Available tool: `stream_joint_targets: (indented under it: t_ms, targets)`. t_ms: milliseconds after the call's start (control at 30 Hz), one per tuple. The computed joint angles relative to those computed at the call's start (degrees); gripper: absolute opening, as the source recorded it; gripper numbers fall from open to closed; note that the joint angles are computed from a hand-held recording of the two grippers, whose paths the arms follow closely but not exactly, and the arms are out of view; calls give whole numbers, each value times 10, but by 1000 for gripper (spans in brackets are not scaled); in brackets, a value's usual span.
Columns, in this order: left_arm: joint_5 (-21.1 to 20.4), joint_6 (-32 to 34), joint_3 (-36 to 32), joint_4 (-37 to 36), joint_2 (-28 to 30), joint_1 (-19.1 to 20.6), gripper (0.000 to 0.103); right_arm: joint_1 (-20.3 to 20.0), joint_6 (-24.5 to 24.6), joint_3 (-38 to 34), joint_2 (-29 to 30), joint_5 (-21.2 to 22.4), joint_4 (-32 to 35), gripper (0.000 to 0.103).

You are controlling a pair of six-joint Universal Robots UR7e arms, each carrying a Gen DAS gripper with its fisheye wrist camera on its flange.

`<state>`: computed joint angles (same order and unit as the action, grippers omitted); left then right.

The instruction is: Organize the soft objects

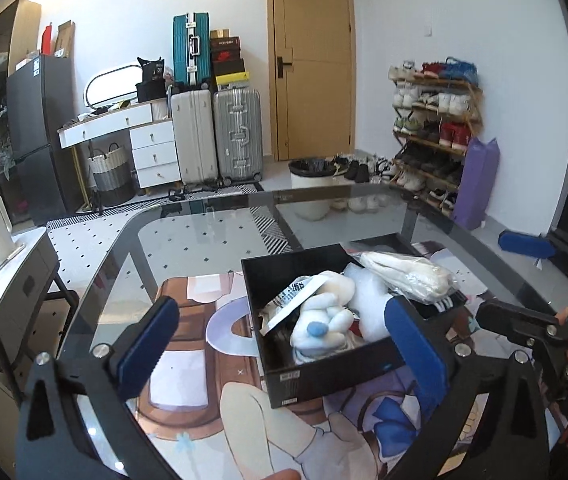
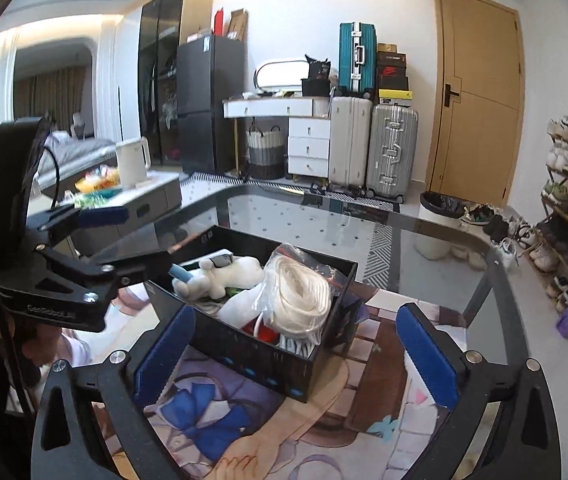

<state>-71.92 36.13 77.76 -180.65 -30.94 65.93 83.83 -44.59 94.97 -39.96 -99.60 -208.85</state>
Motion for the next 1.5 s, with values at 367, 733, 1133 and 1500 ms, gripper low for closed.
stream_joint_targets:
  t_ms: [367,733,1133,1500]
  targets:
    - [-23,-25,35,-43,-14,15,103,-5,0,27,10,47,-52,102]
    - [-4,-25,24,-74,7,22,103,-14,-1,23,22,66,-64,102]
    - [-4,-24,20,-82,12,25,103,-18,1,26,26,72,-80,102]
    - [-13,-14,31,-119,12,25,103,-18,-16,30,31,77,-101,102]
